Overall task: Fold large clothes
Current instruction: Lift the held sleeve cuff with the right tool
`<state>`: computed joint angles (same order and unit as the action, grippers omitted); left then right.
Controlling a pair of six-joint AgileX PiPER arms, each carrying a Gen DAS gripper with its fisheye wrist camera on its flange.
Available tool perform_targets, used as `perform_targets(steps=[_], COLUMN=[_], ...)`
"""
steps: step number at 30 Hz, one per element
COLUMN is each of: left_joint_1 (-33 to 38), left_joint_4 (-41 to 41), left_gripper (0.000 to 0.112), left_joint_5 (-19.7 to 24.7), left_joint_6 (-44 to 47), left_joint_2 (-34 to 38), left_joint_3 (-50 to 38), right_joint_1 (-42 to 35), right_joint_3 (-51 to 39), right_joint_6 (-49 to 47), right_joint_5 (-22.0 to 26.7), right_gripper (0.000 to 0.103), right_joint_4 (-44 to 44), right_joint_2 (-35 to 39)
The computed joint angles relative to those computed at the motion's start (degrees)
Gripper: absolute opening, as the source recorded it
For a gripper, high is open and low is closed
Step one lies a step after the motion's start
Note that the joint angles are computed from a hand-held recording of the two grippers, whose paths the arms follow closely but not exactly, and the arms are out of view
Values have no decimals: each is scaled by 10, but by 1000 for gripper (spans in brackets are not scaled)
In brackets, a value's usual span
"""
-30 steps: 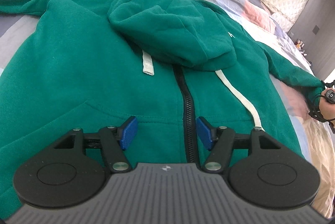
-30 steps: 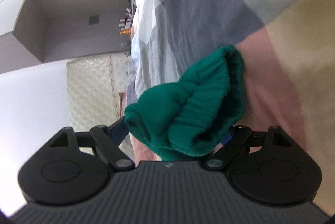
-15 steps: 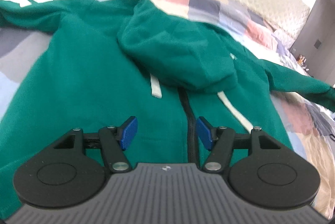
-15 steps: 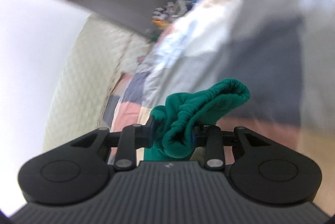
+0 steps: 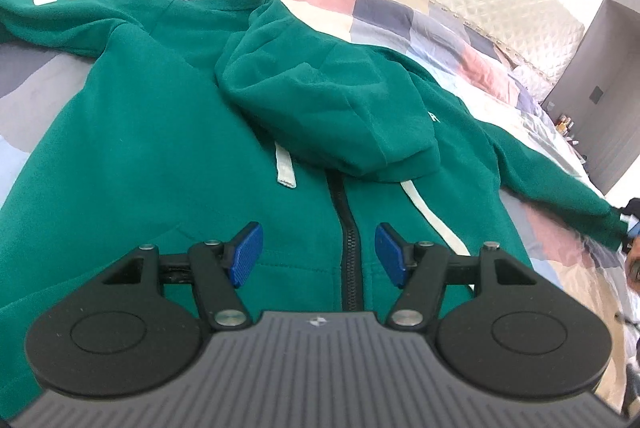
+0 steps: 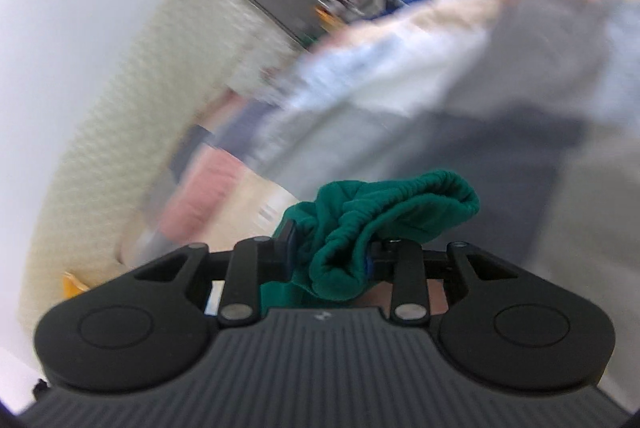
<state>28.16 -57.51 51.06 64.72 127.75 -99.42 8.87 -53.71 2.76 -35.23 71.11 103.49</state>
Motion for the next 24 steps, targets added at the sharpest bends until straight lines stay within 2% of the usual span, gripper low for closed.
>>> perform_targets(steps=[3, 5, 6, 8, 10, 14, 18, 21, 24], left_joint_1=[3, 7, 11, 18, 24, 31, 33, 34, 35], left_joint_4=[-29, -44, -45, -49, -56, -68, -71, -72, -68], left_gripper=[68, 68, 68, 68, 68, 68, 68, 68, 68], left_joint_5=[-16, -21, -14, 0, 7, 16, 23, 23, 23], left_joint_6=[37, 52, 49, 44, 49, 63, 70, 77, 70], left_joint_2=[-13, -21, -21, -23, -27, -36, -41, -44, -41], left_joint_3=[23, 33, 31, 28, 32, 41, 49, 54, 48], right_joint_1=[18, 28, 34, 49, 73, 125, 165, 183, 194], right_joint_3=[37, 55, 61, 54, 58, 105, 110, 78, 27], right_joint_6=[91, 138, 142, 89, 68, 210, 364, 428, 428], right_joint_5=[-7, -15, -16, -26, -53, -96, -105, -100, -115], right_gripper=[40, 52, 55, 71, 78, 79, 79, 79, 79], right_joint_4=[-21, -26, -19, 48, 100, 92, 45, 33, 64], right_joint_2=[12, 9, 3, -7, -22, -56, -47, -21, 20])
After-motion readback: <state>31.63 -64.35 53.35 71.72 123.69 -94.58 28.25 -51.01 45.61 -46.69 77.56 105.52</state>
